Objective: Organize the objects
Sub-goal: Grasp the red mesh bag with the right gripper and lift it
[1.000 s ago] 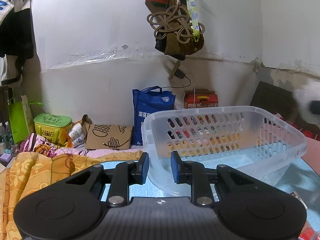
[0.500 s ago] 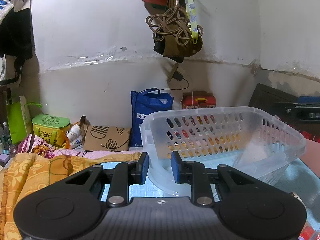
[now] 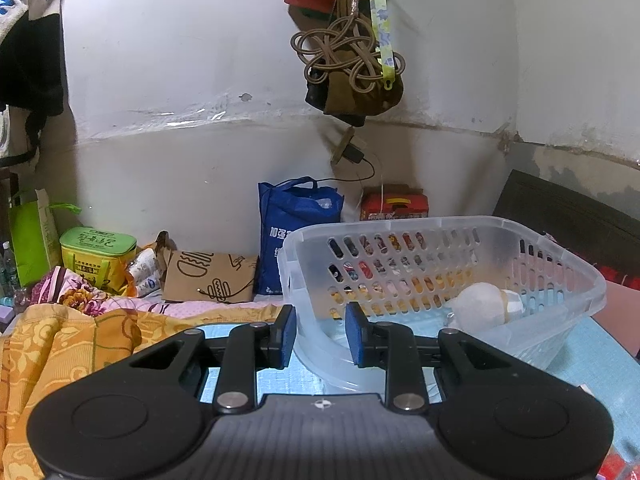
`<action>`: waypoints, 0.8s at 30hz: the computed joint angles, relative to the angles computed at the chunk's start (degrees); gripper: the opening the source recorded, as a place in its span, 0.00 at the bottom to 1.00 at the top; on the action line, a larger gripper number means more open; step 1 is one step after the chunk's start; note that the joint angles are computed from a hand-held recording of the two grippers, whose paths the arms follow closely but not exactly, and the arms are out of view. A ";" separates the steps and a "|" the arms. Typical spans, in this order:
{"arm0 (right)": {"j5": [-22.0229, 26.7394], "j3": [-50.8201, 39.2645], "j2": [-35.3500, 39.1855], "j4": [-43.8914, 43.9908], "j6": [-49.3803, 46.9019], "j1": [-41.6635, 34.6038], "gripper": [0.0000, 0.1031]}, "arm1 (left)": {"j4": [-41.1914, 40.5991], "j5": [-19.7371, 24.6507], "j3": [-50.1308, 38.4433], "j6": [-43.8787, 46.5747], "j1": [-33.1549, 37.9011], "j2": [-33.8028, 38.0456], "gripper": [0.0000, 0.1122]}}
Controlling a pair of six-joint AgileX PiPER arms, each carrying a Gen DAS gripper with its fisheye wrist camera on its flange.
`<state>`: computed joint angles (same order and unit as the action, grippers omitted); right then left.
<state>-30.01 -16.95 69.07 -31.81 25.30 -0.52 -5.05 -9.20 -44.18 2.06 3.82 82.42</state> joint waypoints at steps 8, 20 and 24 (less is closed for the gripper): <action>-8.26 5.28 3.26 -2.90 2.21 -0.49 0.69 | -12.42 -0.91 0.37 12.21 -1.29 -0.21 0.28; -15.58 7.15 9.70 1.94 -3.82 -1.26 0.49 | -10.62 -1.82 0.63 10.50 -1.25 0.01 0.28; -16.17 7.69 7.93 9.43 -9.33 1.11 0.49 | -15.02 -2.36 0.67 14.78 -1.88 0.09 0.28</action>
<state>-46.17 -9.27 77.00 -22.38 15.98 0.59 -20.07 -11.56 -43.51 16.84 1.93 82.51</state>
